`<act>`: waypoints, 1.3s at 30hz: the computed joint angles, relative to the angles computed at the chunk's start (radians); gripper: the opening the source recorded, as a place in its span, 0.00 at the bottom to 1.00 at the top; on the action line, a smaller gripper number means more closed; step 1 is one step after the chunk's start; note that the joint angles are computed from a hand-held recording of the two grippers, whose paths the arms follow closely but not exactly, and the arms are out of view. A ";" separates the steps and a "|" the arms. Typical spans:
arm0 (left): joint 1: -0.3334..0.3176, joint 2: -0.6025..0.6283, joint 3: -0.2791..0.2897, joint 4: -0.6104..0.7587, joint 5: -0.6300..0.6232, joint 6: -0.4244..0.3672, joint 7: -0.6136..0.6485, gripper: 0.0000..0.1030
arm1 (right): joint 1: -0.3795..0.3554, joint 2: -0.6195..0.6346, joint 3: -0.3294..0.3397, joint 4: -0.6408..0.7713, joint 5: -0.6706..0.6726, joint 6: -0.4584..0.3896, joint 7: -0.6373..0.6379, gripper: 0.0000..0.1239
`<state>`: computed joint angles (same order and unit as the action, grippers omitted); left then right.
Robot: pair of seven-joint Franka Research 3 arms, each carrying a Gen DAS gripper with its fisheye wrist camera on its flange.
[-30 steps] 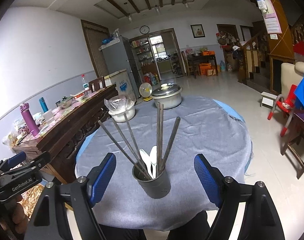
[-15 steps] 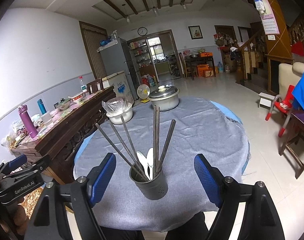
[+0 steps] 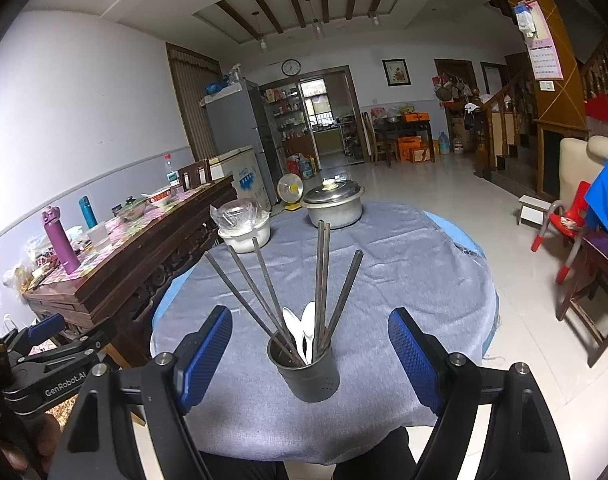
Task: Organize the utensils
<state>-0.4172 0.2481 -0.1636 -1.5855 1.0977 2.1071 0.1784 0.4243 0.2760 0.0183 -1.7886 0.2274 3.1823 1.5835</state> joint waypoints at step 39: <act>0.041 -0.045 -0.009 -0.078 0.002 0.063 -0.039 0.89 | 0.113 0.002 -0.122 0.023 -0.167 -0.027 0.146 0.67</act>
